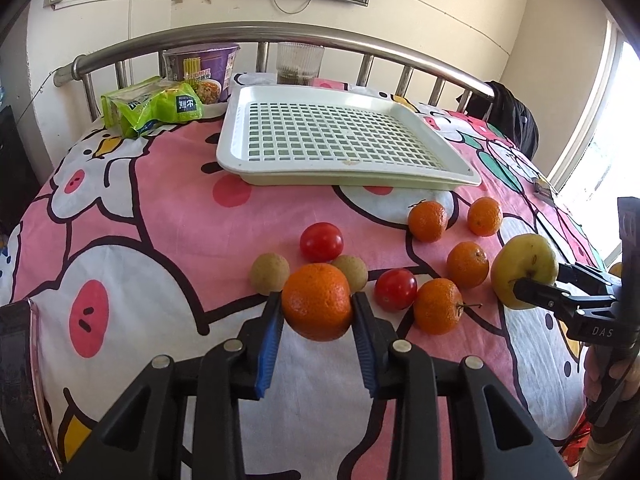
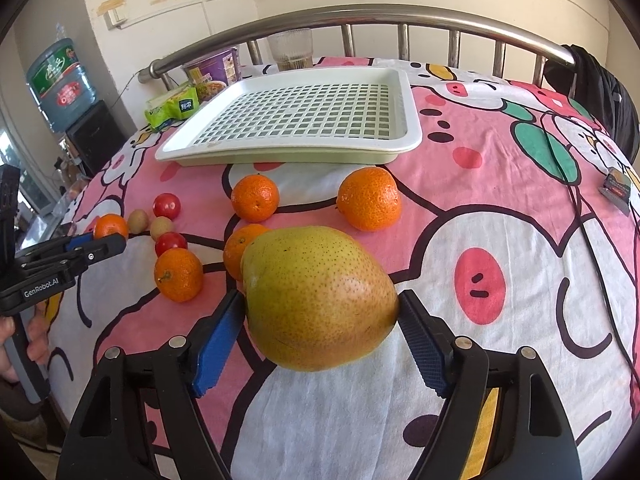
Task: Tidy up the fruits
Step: 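Grasp a tangerine with the left gripper while the right gripper closes on the pear, then carry tangerine and pear into the white tray and open both grippers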
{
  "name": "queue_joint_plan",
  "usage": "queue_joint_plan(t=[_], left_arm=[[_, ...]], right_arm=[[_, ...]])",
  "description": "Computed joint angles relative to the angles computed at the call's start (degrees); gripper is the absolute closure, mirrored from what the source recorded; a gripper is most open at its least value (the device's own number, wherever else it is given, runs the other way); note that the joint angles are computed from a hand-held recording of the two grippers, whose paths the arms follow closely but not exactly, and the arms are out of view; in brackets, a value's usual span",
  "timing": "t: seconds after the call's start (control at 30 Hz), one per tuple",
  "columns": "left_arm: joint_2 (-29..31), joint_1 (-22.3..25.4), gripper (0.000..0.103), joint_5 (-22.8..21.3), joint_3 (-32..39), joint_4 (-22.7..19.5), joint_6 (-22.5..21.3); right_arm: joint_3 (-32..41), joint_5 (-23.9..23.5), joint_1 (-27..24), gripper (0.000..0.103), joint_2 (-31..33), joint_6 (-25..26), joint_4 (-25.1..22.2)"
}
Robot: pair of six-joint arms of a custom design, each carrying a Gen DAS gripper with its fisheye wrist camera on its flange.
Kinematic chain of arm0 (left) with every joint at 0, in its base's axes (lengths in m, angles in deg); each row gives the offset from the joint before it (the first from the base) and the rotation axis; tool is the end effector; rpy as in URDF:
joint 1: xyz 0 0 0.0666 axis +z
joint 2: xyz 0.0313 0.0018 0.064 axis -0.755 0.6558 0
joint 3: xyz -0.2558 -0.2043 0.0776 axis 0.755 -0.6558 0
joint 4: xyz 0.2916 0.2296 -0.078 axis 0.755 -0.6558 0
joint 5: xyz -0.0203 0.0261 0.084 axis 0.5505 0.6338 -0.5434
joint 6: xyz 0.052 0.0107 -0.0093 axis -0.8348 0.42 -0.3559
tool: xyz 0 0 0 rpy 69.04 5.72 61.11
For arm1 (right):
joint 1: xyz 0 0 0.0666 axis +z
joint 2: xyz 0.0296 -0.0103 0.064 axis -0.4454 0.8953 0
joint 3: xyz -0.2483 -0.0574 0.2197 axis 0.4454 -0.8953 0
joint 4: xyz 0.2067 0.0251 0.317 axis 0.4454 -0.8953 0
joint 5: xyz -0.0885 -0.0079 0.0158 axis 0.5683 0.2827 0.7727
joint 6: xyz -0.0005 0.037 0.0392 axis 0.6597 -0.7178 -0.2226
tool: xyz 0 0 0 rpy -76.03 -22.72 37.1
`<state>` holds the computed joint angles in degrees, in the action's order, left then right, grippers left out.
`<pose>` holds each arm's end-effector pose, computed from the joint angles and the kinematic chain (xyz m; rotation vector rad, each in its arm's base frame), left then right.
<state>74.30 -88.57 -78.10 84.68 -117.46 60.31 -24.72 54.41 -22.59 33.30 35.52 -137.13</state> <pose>0.3533 -0.2818 0.3672 0.0818 2.4306 -0.2806 0.3695 0.0337 0.3634 -0.3295 2.4815 0.3125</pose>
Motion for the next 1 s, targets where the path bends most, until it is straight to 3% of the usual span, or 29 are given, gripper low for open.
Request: queue_joint_plan(t=[0.47,1.0], left_arm=[[0.7,-1.6,0.067,-1.5,4.8,3.9,-0.8],[10.0,2.1,0.067,0.8,15.7,2.1,1.8]], right_arm=[[4.9,-4.5,1.2,0.026,-0.1,-2.0,2.4],[14.3,-3.6,2.1,0.026,8.1,-4.2,6.6]])
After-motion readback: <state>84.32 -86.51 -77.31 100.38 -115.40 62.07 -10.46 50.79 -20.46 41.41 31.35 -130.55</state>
